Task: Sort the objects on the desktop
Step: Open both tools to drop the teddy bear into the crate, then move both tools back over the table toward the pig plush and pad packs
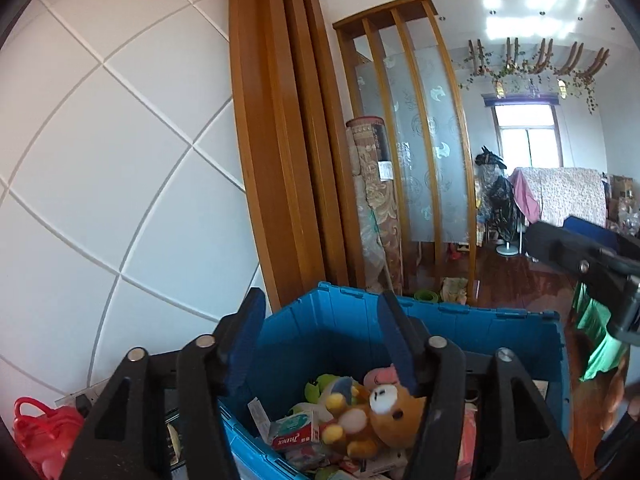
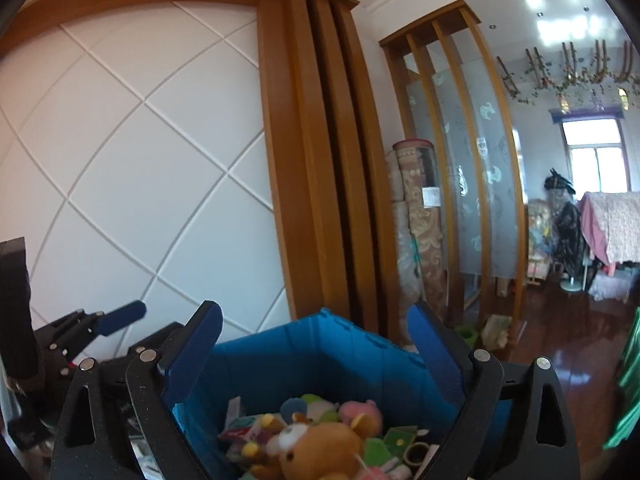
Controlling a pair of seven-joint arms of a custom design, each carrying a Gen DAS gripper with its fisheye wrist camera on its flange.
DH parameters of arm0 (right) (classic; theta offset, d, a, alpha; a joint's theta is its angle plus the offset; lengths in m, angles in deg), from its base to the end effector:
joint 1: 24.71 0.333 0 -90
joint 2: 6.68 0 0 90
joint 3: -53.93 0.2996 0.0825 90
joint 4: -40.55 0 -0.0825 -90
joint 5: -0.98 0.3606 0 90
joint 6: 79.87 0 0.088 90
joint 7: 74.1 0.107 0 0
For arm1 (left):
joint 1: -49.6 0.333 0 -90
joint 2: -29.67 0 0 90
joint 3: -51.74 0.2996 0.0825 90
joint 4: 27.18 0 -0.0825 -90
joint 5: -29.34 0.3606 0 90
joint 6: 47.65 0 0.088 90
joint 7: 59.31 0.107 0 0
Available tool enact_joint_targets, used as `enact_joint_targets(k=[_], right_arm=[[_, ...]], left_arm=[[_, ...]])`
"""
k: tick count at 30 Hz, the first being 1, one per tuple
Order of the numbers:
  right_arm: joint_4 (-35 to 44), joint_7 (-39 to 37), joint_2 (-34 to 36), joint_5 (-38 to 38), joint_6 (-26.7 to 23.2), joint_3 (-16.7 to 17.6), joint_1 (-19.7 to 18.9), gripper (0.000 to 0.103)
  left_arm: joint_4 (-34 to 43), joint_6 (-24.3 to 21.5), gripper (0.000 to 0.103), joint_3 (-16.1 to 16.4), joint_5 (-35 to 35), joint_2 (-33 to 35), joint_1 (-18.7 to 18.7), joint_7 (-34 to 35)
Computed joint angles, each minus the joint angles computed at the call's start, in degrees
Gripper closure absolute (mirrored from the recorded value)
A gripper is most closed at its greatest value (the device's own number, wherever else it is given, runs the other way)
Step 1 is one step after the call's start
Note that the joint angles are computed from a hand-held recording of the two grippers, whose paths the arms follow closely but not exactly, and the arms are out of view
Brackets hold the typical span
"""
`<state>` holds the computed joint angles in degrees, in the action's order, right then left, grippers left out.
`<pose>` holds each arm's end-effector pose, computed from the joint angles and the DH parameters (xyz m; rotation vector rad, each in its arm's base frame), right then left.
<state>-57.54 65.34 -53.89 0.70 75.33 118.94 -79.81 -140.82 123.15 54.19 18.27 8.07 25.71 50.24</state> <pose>0.3889 0.3753 0.7507 -1.1372 1.4145 -1.1326 0.4276 -0.1475 0.7753 -0.9709 1.7138 -1.2974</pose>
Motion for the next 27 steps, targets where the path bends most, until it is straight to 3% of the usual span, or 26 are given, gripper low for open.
enact_joint_targets(k=[6,10,18,23,27], right_arm=[[-8.2,0.8,-0.5,-1.0,5.2,-3.2,7.9,0.002],[-9.7,1.2,-0.8,-3.1,6.1,-2.9,10.1,0.001],[-12.5,1.6,-3.3,-4.3,8.4,-1.0,12.7,0.000],[-14.9,0.3,-1.1,-3.4,13.3,1.0,16.0,0.000],[-14.9,-1.0,1.4,-2.8,17.9,3.7,16.6,0.000]], left_arm=[[-7.3,2.9,0.039,-4.0,5.5,-4.2,6.2,-7.7],[-12.6,3.9,0.039,-6.3,10.0,-7.8,11.2,-14.5],[-24.4,4.9,0.039,-12.8,19.4,-18.4,25.7,-27.1],[-32.2,2.6,0.039,-13.0,24.0,-26.4,30.5,-31.9],[-38.0,-1.3,0.039,-10.6,26.7,-33.1,32.2,-35.0]])
